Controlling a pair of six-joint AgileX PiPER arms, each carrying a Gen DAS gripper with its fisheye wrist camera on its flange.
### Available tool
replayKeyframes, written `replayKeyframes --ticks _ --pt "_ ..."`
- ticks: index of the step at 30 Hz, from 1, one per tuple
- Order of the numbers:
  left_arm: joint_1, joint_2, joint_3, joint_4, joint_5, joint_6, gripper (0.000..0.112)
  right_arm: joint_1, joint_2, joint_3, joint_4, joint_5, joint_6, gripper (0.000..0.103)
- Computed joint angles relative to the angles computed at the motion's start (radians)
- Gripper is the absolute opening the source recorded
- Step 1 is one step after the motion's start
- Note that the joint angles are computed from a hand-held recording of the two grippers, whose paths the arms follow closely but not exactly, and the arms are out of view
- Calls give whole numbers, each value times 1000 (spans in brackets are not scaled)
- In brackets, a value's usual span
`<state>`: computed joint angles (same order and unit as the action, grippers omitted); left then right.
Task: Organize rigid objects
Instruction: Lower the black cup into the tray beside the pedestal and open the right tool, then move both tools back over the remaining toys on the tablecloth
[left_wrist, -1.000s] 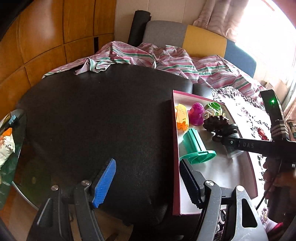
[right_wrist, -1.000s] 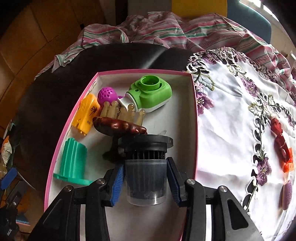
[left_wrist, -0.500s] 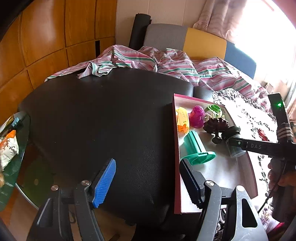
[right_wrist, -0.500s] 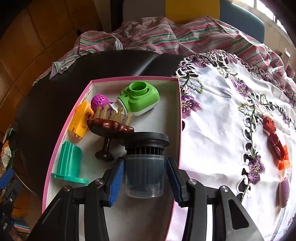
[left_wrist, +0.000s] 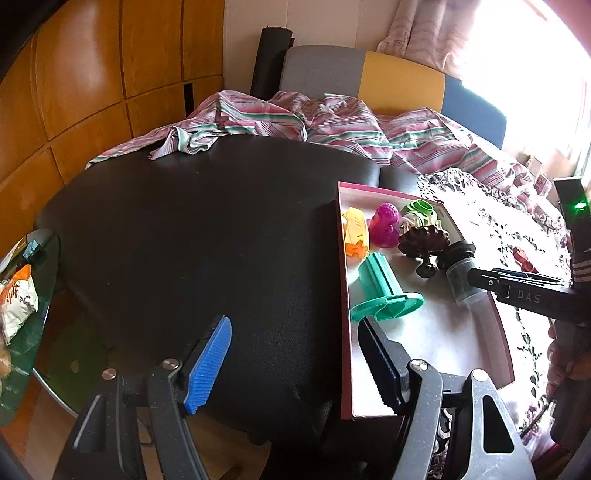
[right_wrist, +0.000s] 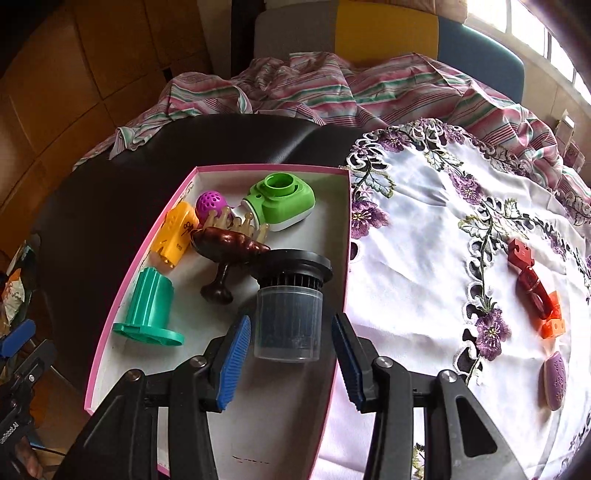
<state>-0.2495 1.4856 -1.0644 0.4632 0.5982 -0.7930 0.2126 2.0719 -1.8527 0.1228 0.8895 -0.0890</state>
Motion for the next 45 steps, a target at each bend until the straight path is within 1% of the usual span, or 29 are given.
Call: replayKeyframes --ticks 10,19,26,34,38,41,44,45 --pt "-39 7 -16 37 21 -20 72 -20 -63 81 24 -45 -42 46" --pt "-72 25 -49 52 36 -13 72 -90 -110 111 47 -50 -94 46" --pt "-112 48 -92 69 51 -6 72 -187 -114 82 21 -26 -92 46" --pt "-158 94 -167 62 69 35 72 -330 -78 24 -15 -3 -82 46" --pt "-188 123 -219 61 81 57 72 -401 -49 -8 -41 -16 -58 46" --pt "-210 157 -276 59 98 77 72 -454 -24 -25 -63 -46 -20 46" --pt "-231 194 -340 48 116 109 72 -515 -17 -1 -51 -96 45 46" --pt "-240 210 -367 48 124 119 72 -532 -5 -10 -56 -86 80 46"
